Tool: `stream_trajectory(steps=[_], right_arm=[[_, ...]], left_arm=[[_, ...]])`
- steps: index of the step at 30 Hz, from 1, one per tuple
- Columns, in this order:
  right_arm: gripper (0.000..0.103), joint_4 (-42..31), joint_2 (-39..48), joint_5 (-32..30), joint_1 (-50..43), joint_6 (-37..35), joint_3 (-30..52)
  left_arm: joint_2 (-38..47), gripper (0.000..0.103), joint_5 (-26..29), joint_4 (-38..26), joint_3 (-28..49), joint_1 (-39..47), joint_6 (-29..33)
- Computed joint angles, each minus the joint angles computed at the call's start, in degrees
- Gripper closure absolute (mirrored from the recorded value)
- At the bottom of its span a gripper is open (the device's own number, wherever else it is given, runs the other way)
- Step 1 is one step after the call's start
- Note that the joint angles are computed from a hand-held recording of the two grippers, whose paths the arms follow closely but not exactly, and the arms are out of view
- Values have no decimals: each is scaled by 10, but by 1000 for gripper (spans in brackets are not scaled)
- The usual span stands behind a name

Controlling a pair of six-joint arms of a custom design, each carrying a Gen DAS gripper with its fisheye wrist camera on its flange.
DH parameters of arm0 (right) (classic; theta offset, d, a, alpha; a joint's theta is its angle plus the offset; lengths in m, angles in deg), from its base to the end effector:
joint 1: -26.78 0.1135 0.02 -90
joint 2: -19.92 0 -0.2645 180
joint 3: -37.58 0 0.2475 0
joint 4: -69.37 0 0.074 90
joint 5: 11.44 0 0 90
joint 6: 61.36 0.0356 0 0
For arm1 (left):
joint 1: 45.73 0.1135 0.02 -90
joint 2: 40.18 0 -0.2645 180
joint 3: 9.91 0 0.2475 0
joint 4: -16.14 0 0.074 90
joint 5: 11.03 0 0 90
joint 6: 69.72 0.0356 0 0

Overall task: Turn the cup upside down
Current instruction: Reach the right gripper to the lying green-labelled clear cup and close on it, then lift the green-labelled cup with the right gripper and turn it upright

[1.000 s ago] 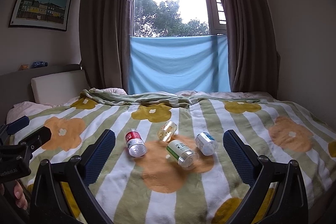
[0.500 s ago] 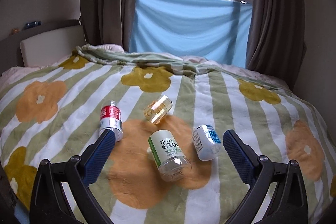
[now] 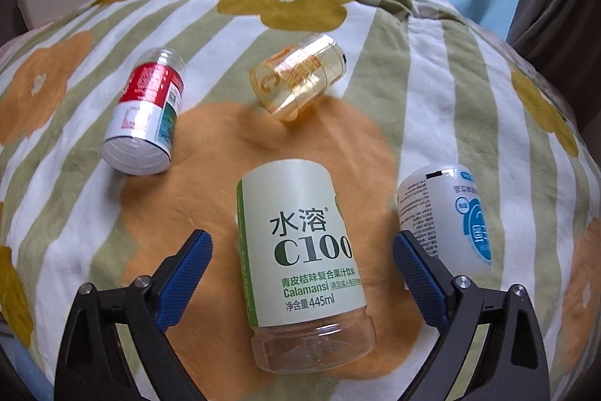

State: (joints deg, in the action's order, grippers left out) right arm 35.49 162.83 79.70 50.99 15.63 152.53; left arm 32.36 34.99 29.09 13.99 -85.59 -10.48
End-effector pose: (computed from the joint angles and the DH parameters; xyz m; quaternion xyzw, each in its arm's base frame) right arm 0.4575 0.2049 0.0603 -0.3072 0.9200 0.0141 0.2430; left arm 0.1579 -0.0997 0.1219 -0.1049 0.8360 0.0273 0.5379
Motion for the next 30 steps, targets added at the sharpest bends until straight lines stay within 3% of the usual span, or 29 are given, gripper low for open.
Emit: stream_trajectory(steps=[6, 13, 22, 26, 30], right_arm=[[43, -61, 33, -3, -2, -17, 57], [44, -23, -7, -4, 4, -22, -1], [45, 53, -191, -43, 47, -50, -228], [45, 36, -252, -42, 70, -75, -291], [45, -2, -270, 4, 92, -114, -310]], left_arm=[[12, 0, 18, 12, 1, 9, 1], [-3, 0, 1, -8, 4, -10, -6], [-77, 0, -37, -76, -5, -54, -28], [-120, 0, -66, -126, -4, -84, -41], [-136, 0, -93, -156, 3, -116, -55]])
